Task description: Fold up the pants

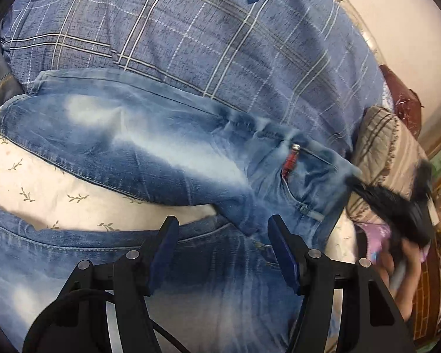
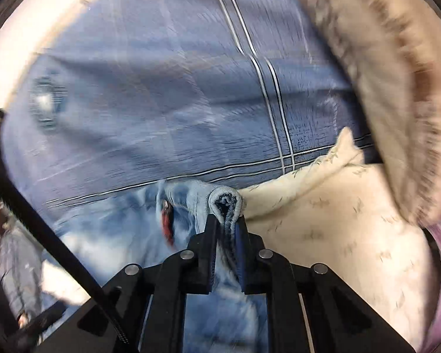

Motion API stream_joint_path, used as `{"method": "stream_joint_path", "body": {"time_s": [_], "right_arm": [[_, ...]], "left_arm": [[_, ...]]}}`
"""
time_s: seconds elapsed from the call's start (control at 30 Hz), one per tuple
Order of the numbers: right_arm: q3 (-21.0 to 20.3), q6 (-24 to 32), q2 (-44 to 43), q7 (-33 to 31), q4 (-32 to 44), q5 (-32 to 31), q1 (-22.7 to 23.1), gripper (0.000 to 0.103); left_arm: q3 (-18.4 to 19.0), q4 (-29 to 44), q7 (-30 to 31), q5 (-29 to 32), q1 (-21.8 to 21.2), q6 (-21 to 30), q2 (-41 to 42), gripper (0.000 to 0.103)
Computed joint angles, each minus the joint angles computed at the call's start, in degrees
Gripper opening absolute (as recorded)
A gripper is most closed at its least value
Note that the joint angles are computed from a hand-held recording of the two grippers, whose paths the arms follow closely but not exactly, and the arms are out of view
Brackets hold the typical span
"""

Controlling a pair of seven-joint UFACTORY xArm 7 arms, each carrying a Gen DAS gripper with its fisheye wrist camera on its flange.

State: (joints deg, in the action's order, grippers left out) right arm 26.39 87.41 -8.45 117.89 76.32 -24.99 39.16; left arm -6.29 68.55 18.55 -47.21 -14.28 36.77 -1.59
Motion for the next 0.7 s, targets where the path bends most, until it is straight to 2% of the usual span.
{"method": "stream_joint_path", "body": {"time_s": [0.07,0.13,0.2,0.27,0.37,0.5,0.57,0.6,0.63,0.67,0.7], "right_arm": [[4.47,6.34,5.83,7.09,8.12,-4.65,3.04,0.01],[5.63,8.35,8.15,13.67,10.21,-7.12,6.55,0.01],[6.1,9.38,11.16,18.33,12.13,-9.52,9.83,0.01],[4.42,5.64,10.32,20.4,10.34,-9.33,10.73,0.01],[2.27,4.0,8.63,21.14,8.36,-8.54,12.61,0.01],[0.96,-4.0,3.32,23.77,0.53,-5.49,11.97,0.01],[1.2,-6.36,2.77,22.59,-0.65,-3.7,10.92,0.01],[1.7,-6.4,2.8,22.62,-0.59,-3.39,10.65,0.01],[1.94,-6.72,2.47,22.59,-0.82,-3.12,10.36,0.01],[2.15,-7.41,1.9,22.56,-1.34,-2.97,10.09,0.01],[2.28,-8.2,1.43,22.12,-1.82,-2.5,9.78,0.01]], "left_arm": [[0.16,-0.34,1.48,-1.86,0.0,0.51,-0.79,0.063],[0.11,-0.71,1.55,-2.83,-0.32,0.65,-1.24,0.066],[0.41,1.21,2.71,-5.7,-0.4,4.52,0.24,0.066],[-0.05,3.47,-0.27,-5.26,-0.29,4.97,2.27,0.066],[-0.78,8.47,-4.98,-5.43,0.24,4.4,6.68,0.072],[-2.21,17.48,-16.75,0.97,0.36,1.99,14.46,0.072],[-2.39,24.37,-22.94,7.38,-0.11,4.47,19.37,0.071],[-1.83,27.63,-27.25,12.03,-0.93,6.26,21.76,0.069],[-0.96,31.21,-32.3,16.64,-1.87,8.66,24.26,0.057],[0.29,33.31,-35.92,18.86,-2.94,10.01,25.96,0.039],[-0.85,33.61,-37.14,20.29,-2.25,9.56,26.5,0.029]]}}
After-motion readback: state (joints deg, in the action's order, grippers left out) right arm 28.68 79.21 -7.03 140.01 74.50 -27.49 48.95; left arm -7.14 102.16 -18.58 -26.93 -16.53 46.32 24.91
